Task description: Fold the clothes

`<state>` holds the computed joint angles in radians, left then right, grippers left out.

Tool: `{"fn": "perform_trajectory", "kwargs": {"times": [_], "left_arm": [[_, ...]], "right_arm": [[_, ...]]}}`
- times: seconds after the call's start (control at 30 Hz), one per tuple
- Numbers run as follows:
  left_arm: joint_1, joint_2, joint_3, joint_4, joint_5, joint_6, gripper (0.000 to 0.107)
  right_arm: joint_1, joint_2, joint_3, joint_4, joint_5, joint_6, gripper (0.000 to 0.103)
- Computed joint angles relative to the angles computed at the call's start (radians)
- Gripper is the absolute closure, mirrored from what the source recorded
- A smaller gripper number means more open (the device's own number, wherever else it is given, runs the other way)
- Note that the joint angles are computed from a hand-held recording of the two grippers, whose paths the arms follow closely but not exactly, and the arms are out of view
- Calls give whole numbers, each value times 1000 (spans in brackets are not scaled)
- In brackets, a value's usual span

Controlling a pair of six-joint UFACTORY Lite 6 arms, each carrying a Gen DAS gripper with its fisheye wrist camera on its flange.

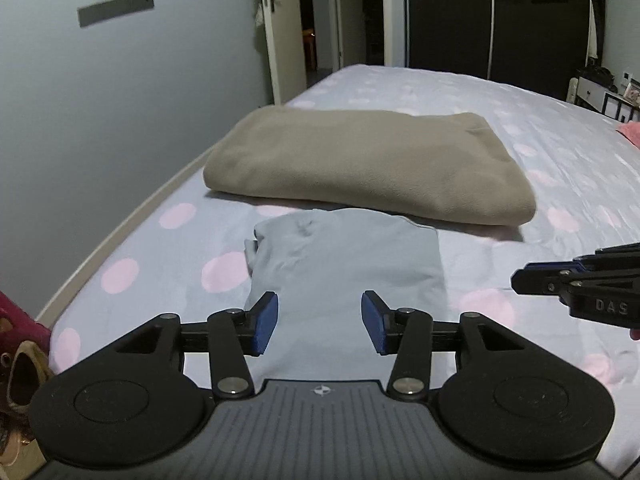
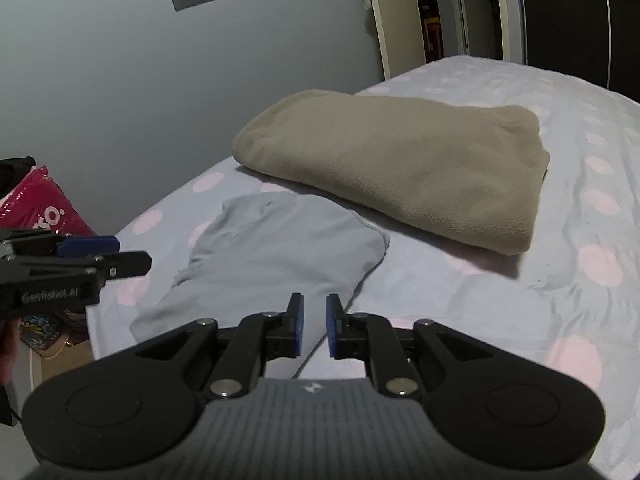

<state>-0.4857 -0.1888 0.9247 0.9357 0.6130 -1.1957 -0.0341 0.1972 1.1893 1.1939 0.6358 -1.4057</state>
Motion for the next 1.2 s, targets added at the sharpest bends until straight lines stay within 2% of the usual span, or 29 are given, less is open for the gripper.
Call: {"fn": "perform_trajectory", "kwargs": {"times": [0.1,0.17,0.23,0.4,0.57,0.83,1.2], "left_arm": [[-128,-37,-6,10,144,-112,54],[-193,-57,-19,16,205,-161,51],[-260,-72,-30,23,265,-209,47],[-359,-66,-53,18,364,-367,44],[-462,-32,-87,46,467,-487,43],[-510,-7,-118,23,486,-566,43],[-498,-11,-90,31,482,-567,43]], "right_arm": [[-29,-93,-69,-5,18,-26,86],[-52,-163,-127,-4,33,-58,76],[-73,-230,-188,3,49,-96,76],[-86,-354,-312,19,57,-119,75],[-65,-461,-434,17,12,-133,70],[-68,-516,-534,1,-34,-142,68],[-62,-544,-514,-22,-30,-101,68]]}}
